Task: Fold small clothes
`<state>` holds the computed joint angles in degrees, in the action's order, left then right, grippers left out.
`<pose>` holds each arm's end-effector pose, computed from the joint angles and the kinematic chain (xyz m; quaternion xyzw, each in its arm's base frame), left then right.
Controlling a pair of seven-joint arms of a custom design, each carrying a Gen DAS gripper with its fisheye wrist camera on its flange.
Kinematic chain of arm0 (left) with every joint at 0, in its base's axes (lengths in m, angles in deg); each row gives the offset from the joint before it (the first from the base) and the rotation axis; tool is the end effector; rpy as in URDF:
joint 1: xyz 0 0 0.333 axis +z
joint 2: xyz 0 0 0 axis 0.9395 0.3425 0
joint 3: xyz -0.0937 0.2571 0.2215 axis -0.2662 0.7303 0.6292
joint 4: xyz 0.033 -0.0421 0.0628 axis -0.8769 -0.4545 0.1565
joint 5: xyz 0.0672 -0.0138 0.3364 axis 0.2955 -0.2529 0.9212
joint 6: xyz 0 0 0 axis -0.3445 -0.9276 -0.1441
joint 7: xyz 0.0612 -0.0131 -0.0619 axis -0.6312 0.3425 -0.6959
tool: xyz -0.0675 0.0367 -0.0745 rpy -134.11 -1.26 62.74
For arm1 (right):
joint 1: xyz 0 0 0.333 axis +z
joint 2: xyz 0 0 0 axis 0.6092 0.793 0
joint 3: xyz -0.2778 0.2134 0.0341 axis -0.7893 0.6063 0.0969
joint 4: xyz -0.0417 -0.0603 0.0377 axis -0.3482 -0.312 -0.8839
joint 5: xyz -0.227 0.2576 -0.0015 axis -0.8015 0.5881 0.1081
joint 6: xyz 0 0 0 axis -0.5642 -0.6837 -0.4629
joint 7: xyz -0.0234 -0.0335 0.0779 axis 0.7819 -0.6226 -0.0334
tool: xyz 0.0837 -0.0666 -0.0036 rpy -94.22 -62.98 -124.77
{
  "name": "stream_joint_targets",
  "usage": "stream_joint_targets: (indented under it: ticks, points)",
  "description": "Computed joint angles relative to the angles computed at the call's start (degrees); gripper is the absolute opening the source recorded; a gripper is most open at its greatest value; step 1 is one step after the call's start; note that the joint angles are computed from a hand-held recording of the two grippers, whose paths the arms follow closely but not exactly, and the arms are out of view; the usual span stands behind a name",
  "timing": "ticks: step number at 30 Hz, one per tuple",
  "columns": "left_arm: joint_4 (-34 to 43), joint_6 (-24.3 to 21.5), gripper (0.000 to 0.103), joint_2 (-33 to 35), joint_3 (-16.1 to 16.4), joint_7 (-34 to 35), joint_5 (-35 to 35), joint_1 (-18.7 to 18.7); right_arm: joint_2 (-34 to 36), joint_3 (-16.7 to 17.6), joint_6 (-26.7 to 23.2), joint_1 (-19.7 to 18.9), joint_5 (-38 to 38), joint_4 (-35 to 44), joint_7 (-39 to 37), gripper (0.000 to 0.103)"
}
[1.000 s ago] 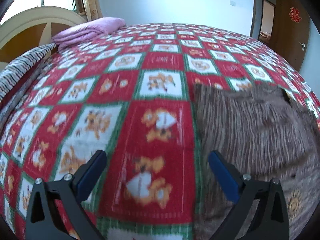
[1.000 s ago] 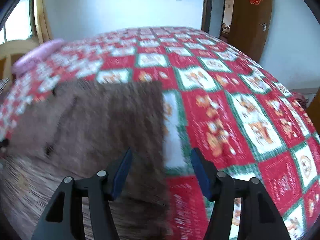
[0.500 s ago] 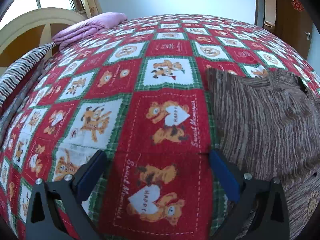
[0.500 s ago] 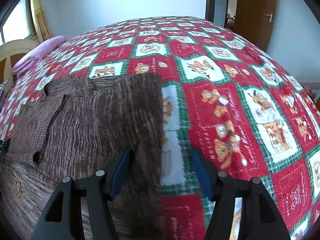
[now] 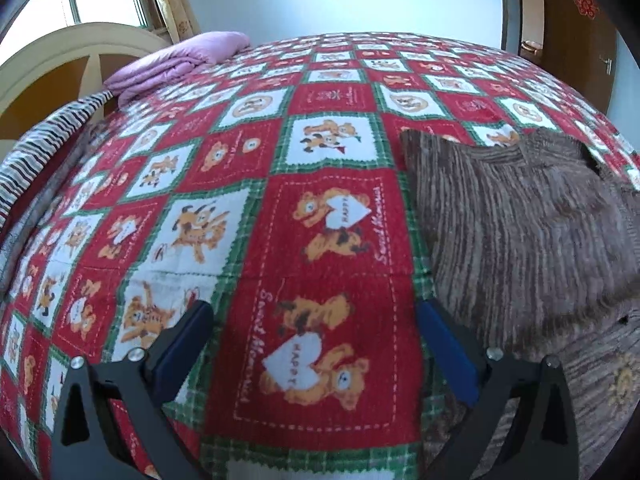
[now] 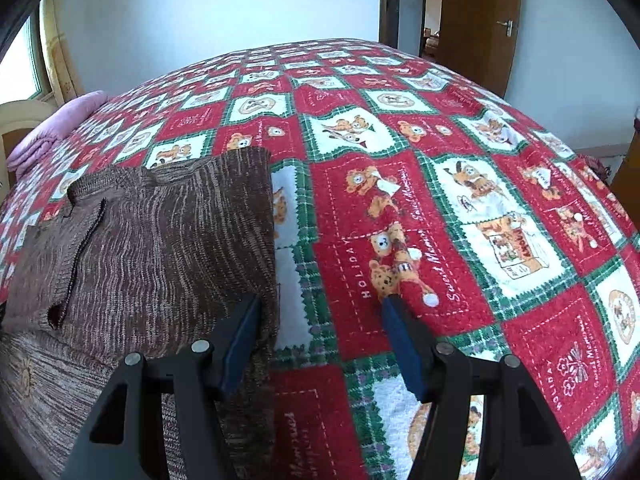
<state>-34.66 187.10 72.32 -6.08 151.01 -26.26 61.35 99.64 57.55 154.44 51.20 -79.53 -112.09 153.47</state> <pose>0.6487 -0.0612 0.4558 -0.6605 0.6791 -0.1881 0.2593 0.5935 0.1257 0.4497 -0.5685 0.7513 -0.2687 0.2006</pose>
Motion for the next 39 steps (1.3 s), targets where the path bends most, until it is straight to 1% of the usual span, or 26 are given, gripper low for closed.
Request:
stream_joint_targets:
  ticks: [1, 3, 4, 6, 9, 11, 12, 14, 15, 16, 17, 18, 20, 23, 27, 31, 35, 36, 39]
  points:
    - [-0.5, -0.1, 0.103, -0.6, -1.5, 1.5, -1.8, 1.3, -0.5, -0.1, -0.7, 0.4, -0.2, 0.0, 0.6, 0.062]
    - [-2.6, 0.8, 0.103, -2.1, -3.4, 4.4, -4.5, 3.1, -1.5, -0.2, -1.5, 1.0, -1.4, -0.4, 2.3, 0.062]
    - [-3.7, 1.6, 0.103, -2.7, -3.4, 4.9, -4.7, 3.0, -2.4, -0.1, -3.7, 1.9, -2.7, -0.6, 3.2, 0.062]
    - [-6.5, 3.6, 0.103, -4.7, -3.0, 5.7, -4.5, 2.8, -3.5, 0.8, -5.7, 2.3, -4.3, -1.1, 3.4, 0.062]
    - [-9.6, 5.1, 0.103, -7.2, -3.1, 7.4, -4.6, 3.0, -5.6, 2.3, -8.3, 2.8, -6.4, -2.5, 3.6, 0.062]
    - [-11.6, 6.1, 0.103, -8.8, -4.3, 9.5, -6.2, 4.0, -6.8, 3.5, -9.6, 2.6, -5.9, -3.4, 3.1, 0.062]
    - [-12.8, 6.5, 0.103, -9.7, -4.6, 10.1, -6.8, 4.3, -7.2, 3.9, -9.8, 2.5, -5.5, -3.8, 2.8, 0.063]
    - [-15.3, 7.5, 0.103, -11.5, -6.4, 12.9, -10.0, 5.9, -8.3, 4.9, -10.2, 2.5, -5.2, -4.8, 2.4, 0.063]
    - [-16.4, 7.5, 0.103, -12.4, -5.9, 12.3, -9.6, 5.5, -8.9, 5.3, -10.5, 2.7, -5.6, -5.4, 2.6, 0.063]
    - [-17.3, 7.2, 0.103, -13.1, -4.7, 10.2, -7.6, 4.5, -9.8, 5.7, -10.3, 2.8, -5.9, -6.3, 2.5, 0.063]
    - [-18.6, 7.2, 0.103, -14.2, -4.5, 9.1, -6.8, 4.4, -10.3, 6.2, -10.7, 2.9, -5.6, -6.8, 2.2, 0.063]
    - [-19.6, 7.4, 0.103, -14.9, -5.2, 9.7, -7.7, 5.1, -10.6, 6.5, -11.1, 3.0, -5.4, -7.1, 2.1, 0.063]
    - [-22.0, 7.3, 0.103, -16.8, -7.4, 12.5, -12.2, 6.9, -12.0, 7.2, -10.4, 3.1, -4.7, -8.9, 1.8, 0.063]
    - [-24.9, 6.8, 0.103, -19.3, -9.6, 17.5, -18.6, 8.5, -13.5, 8.1, -10.6, 3.3, -4.4, -10.6, 1.8, 0.064]
    - [-29.5, 8.6, 0.103, -23.2, -10.7, 18.6, -17.1, 9.0, -16.1, 9.2, -9.5, 3.4, -4.4, -13.5, 2.8, 0.063]
    - [-33.7, 9.3, 0.103, -27.0, -10.8, 28.1, -26.0, 7.5, -18.5, 10.2, -8.9, 3.4, -3.6, -16.5, 3.1, 0.064]
    - [-36.8, 10.6, 0.103, -29.5, -12.9, 28.6, -25.2, 9.1, -19.9, 11.1, -9.1, 3.4, -2.5, -18.7, 3.1, 0.064]
    - [-37.3, 10.5, 0.103, -29.9, -13.0, 28.9, -25.4, 9.1, -20.3, 11.3, -9.2, 3.4, -2.3, -19.2, 3.3, 0.064]
    - [-38.7, 9.6, 0.103, -31.6, -12.1, 31.8, -28.6, 7.6, -21.4, 11.9, -9.0, 3.5, -1.8, -20.9, 4.0, 0.064]
